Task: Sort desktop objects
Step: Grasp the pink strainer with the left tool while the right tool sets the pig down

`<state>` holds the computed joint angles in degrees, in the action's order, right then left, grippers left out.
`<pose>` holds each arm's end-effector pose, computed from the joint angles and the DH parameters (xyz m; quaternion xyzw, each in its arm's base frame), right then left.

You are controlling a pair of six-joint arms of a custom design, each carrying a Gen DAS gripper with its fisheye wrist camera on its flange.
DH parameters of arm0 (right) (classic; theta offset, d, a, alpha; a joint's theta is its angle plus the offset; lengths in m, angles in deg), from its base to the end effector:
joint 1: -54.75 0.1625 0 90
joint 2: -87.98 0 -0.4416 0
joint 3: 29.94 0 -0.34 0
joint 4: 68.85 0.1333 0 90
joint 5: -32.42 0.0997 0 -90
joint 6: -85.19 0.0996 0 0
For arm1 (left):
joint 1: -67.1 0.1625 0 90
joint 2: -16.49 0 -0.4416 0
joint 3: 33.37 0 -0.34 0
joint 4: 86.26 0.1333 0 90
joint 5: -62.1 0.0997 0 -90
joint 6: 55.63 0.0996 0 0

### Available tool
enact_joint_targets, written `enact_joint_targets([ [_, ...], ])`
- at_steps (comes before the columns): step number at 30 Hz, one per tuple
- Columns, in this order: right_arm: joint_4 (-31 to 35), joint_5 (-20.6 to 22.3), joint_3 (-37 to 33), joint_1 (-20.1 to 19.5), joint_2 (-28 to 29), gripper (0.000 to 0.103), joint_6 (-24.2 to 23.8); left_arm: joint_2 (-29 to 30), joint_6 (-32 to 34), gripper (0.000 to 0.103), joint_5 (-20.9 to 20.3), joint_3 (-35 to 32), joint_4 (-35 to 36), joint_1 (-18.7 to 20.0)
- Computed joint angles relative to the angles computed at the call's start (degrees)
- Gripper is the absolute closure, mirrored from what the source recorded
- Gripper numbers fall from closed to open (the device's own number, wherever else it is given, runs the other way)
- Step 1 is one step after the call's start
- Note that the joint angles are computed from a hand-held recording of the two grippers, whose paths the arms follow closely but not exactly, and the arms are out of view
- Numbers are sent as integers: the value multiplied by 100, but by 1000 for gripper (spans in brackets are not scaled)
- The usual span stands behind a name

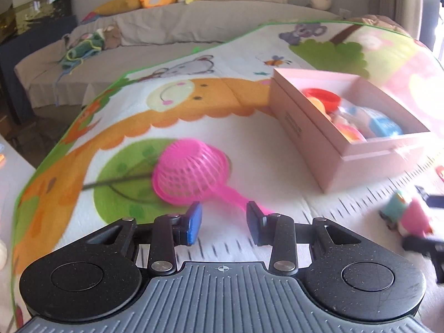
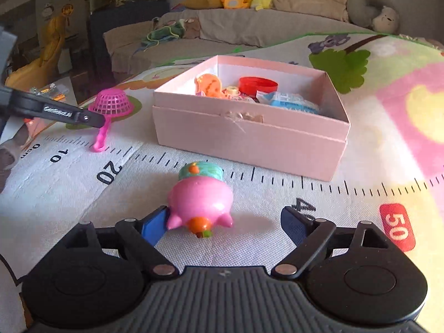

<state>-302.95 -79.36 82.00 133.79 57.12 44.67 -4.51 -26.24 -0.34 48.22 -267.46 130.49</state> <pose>-0.0118 -0.5676 0.1000 0.1181 -0.8347 0.3924 0.3680 -0.1576 -0.7151 -0.0007 0.3843 0.8566 -0.2507 0.2359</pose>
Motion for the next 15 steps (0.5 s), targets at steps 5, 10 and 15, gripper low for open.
enact_joint_targets([
  [5,-427,38,143,-30,37,3,208,6,-170,15,203,175,-506,-46],
  [10,-556,8,179,-44,62,2,345,403,-566,7,358,-597,-582,-63],
  [15,-457,-78,156,-42,47,1,466,991,-688,19,985,-1645,36,-60],
])
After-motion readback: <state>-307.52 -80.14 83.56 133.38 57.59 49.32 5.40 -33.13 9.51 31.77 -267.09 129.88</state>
